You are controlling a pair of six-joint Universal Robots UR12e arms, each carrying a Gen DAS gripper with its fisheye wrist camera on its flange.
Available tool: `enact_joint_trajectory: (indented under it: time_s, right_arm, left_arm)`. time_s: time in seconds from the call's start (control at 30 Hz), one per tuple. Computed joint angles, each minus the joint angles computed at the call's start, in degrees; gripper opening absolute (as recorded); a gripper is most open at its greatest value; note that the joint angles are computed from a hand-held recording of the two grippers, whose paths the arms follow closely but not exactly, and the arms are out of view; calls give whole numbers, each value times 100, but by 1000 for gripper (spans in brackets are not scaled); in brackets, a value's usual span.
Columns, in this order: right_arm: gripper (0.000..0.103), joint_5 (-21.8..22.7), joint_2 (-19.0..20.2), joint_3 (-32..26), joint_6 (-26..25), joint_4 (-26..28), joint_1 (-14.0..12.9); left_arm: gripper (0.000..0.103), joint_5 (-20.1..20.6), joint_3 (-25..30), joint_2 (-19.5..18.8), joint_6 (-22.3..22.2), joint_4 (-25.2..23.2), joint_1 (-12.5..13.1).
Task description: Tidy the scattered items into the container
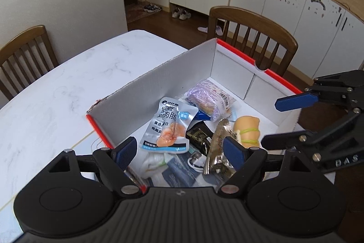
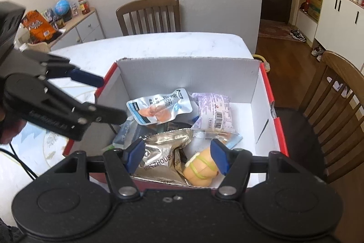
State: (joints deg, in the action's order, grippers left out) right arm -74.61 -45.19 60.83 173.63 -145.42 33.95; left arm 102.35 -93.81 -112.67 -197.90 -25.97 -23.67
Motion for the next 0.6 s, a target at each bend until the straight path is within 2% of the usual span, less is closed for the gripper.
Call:
enact_joint_trajectory:
  time_s: [0.2, 0.27, 0.33, 0.53, 0.6]
  right_arm:
    - [66, -93, -95, 223, 255, -397, 18]
    - [68, -116, -118, 284, 309, -500, 23]
    - [68, -131, -158, 360, 394, -596, 30]
    - [69, -280, -241, 526, 510, -860, 90]
    - [73, -346, -274, 589, 507, -958, 119]
  left_arm:
    - [83, 239, -229, 179, -296, 124, -116]
    - [83, 477, -290, 226, -390, 144, -188]
    - [85, 651, -340, 273, -485, 113, -245]
    - [88, 796, -513, 416, -734, 139, -323]
    - [93, 847, -558, 449, -756, 163, -347]
